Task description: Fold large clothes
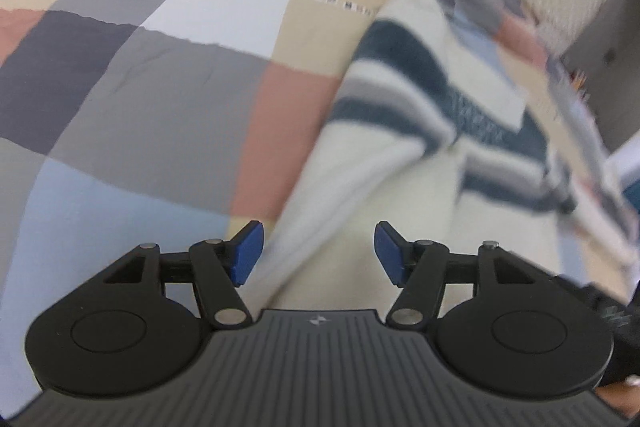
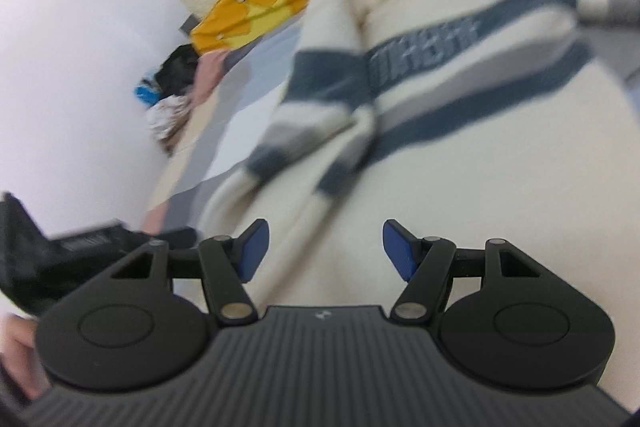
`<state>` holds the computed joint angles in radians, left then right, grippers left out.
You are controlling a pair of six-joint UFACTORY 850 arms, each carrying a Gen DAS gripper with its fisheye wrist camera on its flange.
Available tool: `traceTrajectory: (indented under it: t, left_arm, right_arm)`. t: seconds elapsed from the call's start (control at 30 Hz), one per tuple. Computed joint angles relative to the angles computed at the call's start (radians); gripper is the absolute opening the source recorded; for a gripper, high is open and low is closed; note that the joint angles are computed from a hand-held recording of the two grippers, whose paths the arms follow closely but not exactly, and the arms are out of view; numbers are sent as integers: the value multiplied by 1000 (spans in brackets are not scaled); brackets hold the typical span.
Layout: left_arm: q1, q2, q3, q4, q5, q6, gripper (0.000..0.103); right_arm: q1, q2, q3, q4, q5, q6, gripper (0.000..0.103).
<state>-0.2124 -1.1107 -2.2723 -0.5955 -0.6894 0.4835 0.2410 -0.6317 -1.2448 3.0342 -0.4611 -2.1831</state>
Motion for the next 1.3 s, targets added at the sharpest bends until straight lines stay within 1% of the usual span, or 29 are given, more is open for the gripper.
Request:
traceTrajectory:
  t: [0.07,0.13,0.17,0.2,0.23,0.27,0.3,0.33,0.4,0.43,0.47,0.5,0.53,0.6,0.63,0.73,0.8,0.9,0.93,1.03,1.1,1.13,1.17,1.2,1.23,1.27,1.3]
  left_arm:
    - [2,28,67,-4,40,41,67]
    - [0,48,117,-9,92,61,67]
    - [3,56,138,-32,108,83,63]
    - [7,58,149,-73,114,120,60]
    - [15,77,189,-151,143,178,55]
    - [17,97,231,-217,180,215,52]
    - [17,109,257,-249,204,222,50]
    - [18,109,260,-244,206,197,47]
    - [23,109,267,-284,197,203,45]
    - [19,112,271,-267,206,206,43]
    - [13,116,277,-246,227,214,39]
    - [6,129,300,-245,271,257,36]
    - [1,136,312,-237,302,269,29]
    - [-6,137,316,-209,331,264,24]
    - [-8,136,317,-215,342,282,20]
    - [-9,141,326,-232,344,290,16]
    - [-7,144,330,-247,341,313,16]
    - [3,137,318,-272,313,301,14]
    - [6,133,310,-278,303,294,14]
    - [15,132,306,-319,279,298,13]
    - [16,137,311,-335,278,306,13]
    - [16,140,316,-342,279,314,13]
    - [16,141,318,-343,281,315,13]
    - [16,142,319,-341,281,312,13]
    - [17,140,318,-343,278,309,13]
    - [18,137,313,-342,273,303,13]
    - [20,134,309,-345,267,301,13]
  right_arm:
    - [2,-14,-12,-117,-11,113,66]
    - [5,-25,-24,-200,-20,186,66]
    - [7,-29,-28,-233,-24,216,66]
    - [10,-34,-34,-258,-28,237,66]
    - [13,-40,-38,-276,-33,245,66]
    - [17,-45,-42,-295,-31,253,66]
    - [20,-51,-48,-327,-26,271,66]
    - [19,-52,-47,-358,-31,291,65]
    - [24,-54,-46,-385,-47,307,63]
    - [26,-56,-45,-391,-60,308,63]
    - [27,-57,-45,-401,-79,310,62]
    - [29,-55,-43,-404,-91,307,62]
    - [30,-56,-44,-407,-101,305,61]
    - [31,-60,-47,-411,-112,318,60]
    - [31,-64,-48,-415,-124,333,60]
    - [34,-77,-52,-403,-176,346,60]
    - [36,-82,-55,-398,-212,346,57]
    - [36,-81,-46,-393,-278,320,54]
    - [38,-81,-47,-392,-282,311,54]
    - [39,-97,-74,-437,-231,356,54]
    - [38,-126,-108,-490,-219,436,49]
    - [41,-138,-126,-511,-209,459,48]
    - [46,-147,-144,-527,-187,467,44]
    - [55,-153,-160,-537,-157,460,36]
    - [60,-153,-166,-545,-138,450,31]
    - [63,-148,-164,-550,-127,439,17]
    - [65,-136,-154,-534,-122,414,14]
